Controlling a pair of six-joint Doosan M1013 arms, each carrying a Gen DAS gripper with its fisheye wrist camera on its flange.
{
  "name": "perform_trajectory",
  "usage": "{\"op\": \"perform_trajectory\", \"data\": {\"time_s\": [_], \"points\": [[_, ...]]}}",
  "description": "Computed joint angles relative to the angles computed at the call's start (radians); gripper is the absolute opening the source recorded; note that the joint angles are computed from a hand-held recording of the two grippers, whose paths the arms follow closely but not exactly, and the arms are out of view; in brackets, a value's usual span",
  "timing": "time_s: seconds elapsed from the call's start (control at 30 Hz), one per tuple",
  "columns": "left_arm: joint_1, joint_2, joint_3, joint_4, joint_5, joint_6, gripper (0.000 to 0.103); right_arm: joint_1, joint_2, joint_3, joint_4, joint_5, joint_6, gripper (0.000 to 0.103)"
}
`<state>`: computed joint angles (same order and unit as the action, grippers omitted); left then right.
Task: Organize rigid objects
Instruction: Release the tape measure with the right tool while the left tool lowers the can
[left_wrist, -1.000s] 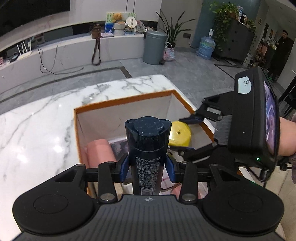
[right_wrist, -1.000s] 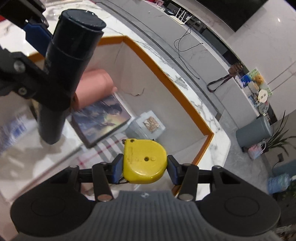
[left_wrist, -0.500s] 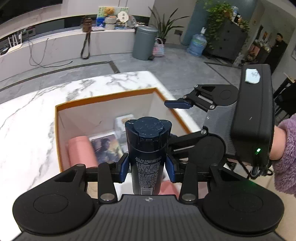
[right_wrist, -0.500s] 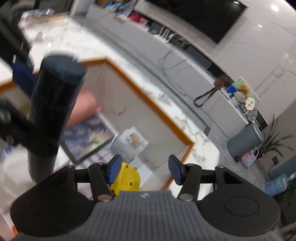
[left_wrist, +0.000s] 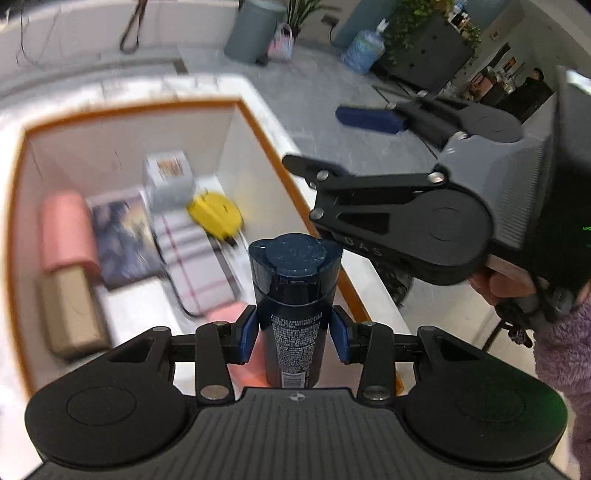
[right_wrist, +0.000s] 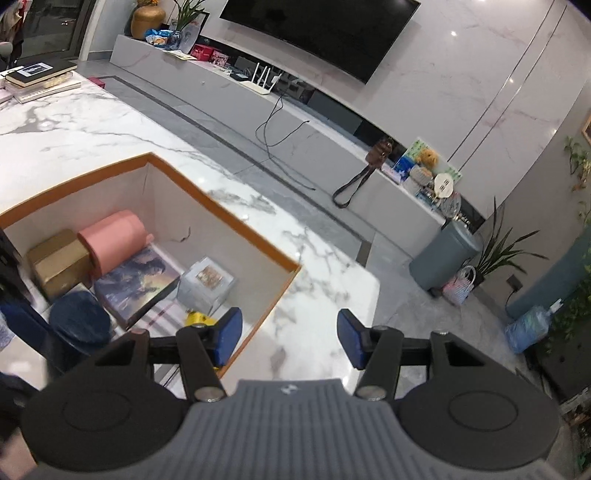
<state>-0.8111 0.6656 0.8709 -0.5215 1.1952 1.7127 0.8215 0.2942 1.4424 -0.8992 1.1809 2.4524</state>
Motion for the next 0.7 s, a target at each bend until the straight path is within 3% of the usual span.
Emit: {"op": "perform_trajectory", "data": {"time_s": [0.1,0.43,0.7], "points": [[-0.003,0.029,-0.022,-0.009,0.055,-0.031,0.047,0.003,0.002,0.008,0.007,0.002,-0.004,0.056],[-0.007,0.065,-0.054,-0.014,0.094,-0.098,0.047,-0.006,0.003,0.025,0.049,-0.017,0.014,0.057],[-0.011,0.025,-0.016,0.039,0.053,-0.110,0.058,0.003,-0.002,0.017,0.049,0.005,0.017,0.060]]}}
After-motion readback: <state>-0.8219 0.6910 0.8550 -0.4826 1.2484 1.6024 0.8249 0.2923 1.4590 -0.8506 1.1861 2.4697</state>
